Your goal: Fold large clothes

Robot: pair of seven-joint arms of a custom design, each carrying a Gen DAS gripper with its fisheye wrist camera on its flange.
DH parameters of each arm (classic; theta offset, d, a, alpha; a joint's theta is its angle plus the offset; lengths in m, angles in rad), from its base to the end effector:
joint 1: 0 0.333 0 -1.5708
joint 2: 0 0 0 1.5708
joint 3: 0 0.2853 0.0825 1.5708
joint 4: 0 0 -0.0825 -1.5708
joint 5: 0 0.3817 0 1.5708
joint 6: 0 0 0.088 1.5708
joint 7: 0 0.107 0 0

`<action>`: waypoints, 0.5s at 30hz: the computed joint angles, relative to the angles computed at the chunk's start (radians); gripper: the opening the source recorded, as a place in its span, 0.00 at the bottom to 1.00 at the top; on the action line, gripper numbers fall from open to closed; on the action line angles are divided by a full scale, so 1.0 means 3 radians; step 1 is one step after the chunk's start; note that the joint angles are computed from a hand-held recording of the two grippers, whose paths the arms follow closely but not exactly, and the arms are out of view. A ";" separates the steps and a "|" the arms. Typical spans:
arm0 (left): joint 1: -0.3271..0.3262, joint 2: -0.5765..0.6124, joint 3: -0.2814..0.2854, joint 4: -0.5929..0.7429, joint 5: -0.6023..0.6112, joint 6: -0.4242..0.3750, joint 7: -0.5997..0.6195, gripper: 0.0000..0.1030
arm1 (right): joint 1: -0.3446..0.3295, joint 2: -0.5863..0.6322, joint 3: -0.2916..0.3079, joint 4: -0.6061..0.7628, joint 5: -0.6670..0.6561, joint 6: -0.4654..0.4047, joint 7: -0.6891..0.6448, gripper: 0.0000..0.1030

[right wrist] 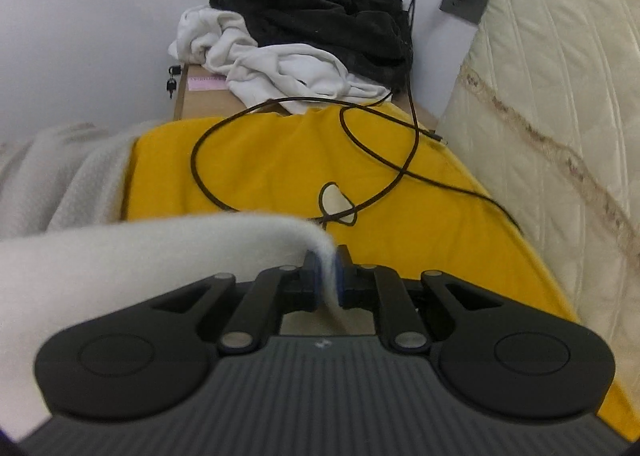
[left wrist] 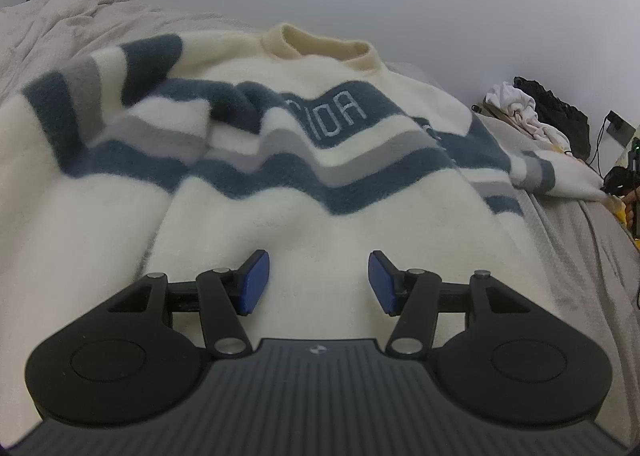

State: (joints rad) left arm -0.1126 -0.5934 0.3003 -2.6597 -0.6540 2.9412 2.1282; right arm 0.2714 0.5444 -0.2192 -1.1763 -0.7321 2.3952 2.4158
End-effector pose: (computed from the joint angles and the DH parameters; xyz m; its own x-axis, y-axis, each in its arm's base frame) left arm 0.4064 0.1215 0.4765 0.0922 -0.9480 0.3048 -0.5964 -0.2977 -0.7455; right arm 0.7377 0.0795 0.5395 -0.4264 -0.8818 0.2016 -0.5757 0.0926 -0.8124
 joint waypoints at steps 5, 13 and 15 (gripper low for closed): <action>0.0004 -0.0035 -0.0016 -0.0044 0.0004 0.0047 -0.0027 0.59 | 0.0022 -0.0398 0.0042 -0.0433 -0.0039 0.0168 0.0144 0.26; 0.0063 -0.0309 -0.0028 -0.0278 0.0176 0.0169 -0.0124 0.59 | 0.0009 -0.1555 0.0388 -0.1752 -0.0394 0.0578 0.0619 0.49; 0.0159 -0.0444 -0.0059 -0.0347 0.0269 0.0080 -0.0210 0.59 | -0.0015 -0.1831 0.0527 -0.2087 -0.0355 0.0693 0.0670 0.49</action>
